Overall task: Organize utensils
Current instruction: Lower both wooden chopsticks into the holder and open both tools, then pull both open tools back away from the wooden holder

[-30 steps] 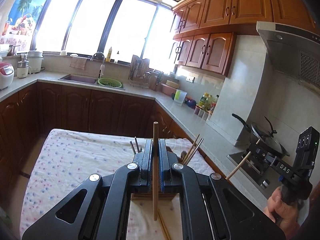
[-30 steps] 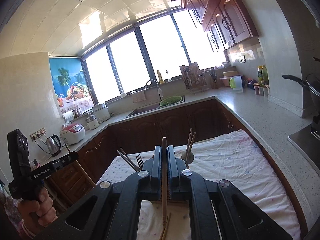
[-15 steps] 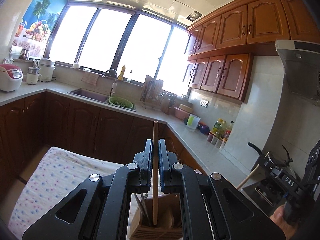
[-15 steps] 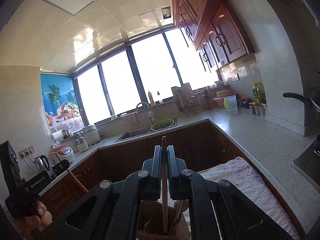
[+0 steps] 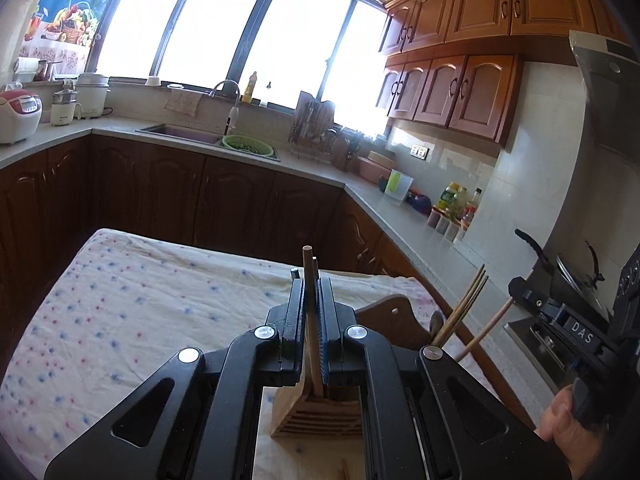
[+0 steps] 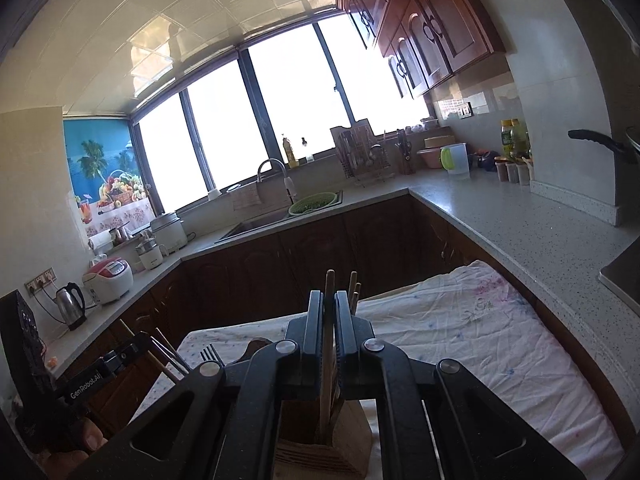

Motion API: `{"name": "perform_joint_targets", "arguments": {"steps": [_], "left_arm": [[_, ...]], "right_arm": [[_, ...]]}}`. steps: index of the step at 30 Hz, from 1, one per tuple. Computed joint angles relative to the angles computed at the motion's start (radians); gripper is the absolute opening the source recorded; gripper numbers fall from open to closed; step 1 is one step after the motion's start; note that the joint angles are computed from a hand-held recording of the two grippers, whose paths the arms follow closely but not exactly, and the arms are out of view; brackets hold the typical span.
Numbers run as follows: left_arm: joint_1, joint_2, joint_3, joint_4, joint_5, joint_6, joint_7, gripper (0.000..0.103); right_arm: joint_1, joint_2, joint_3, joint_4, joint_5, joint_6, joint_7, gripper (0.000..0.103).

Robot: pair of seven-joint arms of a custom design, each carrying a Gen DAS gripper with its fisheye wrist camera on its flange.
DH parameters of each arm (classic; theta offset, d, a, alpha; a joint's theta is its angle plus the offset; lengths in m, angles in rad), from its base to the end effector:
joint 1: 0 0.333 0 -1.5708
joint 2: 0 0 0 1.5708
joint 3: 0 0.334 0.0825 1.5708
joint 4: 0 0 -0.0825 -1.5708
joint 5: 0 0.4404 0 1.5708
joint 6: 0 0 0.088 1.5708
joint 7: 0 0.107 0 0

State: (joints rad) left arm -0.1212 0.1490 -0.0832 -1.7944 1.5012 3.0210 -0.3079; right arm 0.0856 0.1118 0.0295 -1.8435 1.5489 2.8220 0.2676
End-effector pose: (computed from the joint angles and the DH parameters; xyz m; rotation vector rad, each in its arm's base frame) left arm 0.6534 -0.2082 0.5311 -1.7405 1.3321 -1.2476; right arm 0.6800 0.0276 0.5194 -1.4509 1.3352 -0.4846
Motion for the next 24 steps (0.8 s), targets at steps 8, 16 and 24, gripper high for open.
{"name": "perform_joint_targets", "arguments": {"steps": [8,16,24], "left_arm": [[-0.002,-0.006,-0.006,-0.004,-0.018,-0.008,0.051,0.006],[0.003,-0.001,-0.009,-0.015,-0.174,0.004,0.2,0.007],[-0.004,-0.056,0.002,-0.067,-0.134,-0.012,0.134,0.048]], "right_arm": [[0.003,0.009,0.005,-0.004,-0.096,0.002,0.082,0.005],[0.0,0.01,0.004,-0.002,-0.128,-0.012,0.127,0.01],[-0.011,-0.028,-0.002,-0.036,-0.038,-0.03,0.093,0.046]]}}
